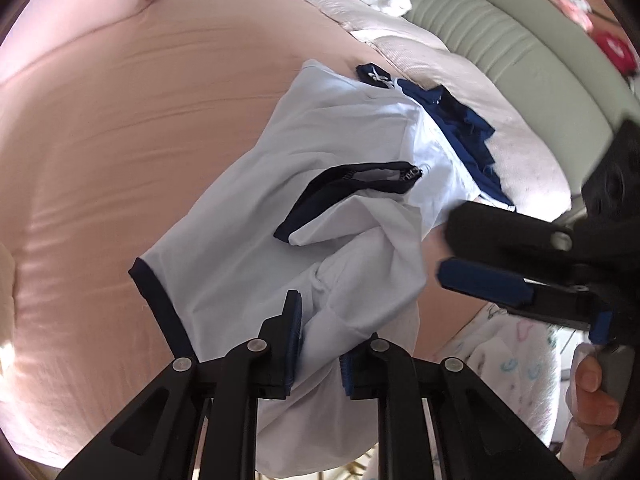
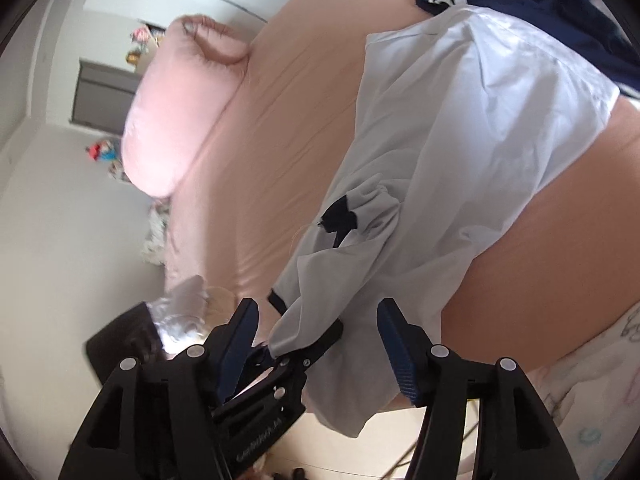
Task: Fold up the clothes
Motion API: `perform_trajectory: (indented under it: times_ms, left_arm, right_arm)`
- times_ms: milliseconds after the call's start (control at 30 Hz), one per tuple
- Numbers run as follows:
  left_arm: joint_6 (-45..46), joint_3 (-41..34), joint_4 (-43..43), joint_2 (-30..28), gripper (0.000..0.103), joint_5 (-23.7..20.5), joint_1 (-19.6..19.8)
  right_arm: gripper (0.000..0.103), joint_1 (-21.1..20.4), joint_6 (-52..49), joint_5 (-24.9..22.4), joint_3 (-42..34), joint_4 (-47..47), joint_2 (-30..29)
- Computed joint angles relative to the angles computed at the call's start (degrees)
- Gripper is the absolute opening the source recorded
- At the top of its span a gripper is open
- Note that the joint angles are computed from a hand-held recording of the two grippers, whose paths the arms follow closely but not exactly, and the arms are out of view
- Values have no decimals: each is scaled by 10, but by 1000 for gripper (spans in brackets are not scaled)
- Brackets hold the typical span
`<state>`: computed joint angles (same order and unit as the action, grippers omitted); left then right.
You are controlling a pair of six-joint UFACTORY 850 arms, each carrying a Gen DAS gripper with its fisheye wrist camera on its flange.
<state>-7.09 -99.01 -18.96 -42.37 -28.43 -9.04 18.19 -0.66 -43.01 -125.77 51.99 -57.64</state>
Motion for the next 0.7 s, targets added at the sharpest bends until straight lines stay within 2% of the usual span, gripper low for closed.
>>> perform_trajectory:
  times_ms: [133, 233, 367, 700]
  left_arm:
    - [0, 7, -19, 5, 15, 0, 7]
    - [3, 11, -36, 7, 15, -2, 12]
    - [8, 17, -46, 11, 15, -1, 16]
    - [5, 33, -58, 21, 15, 8, 24]
  right_arm:
    - [61, 0, 36, 38, 47, -48, 28]
    - [61, -3, 65, 34, 60, -57, 27]
    - [61, -7, 48, 37, 97, 8, 30]
    - [61, 6, 6, 91, 140, 108, 21]
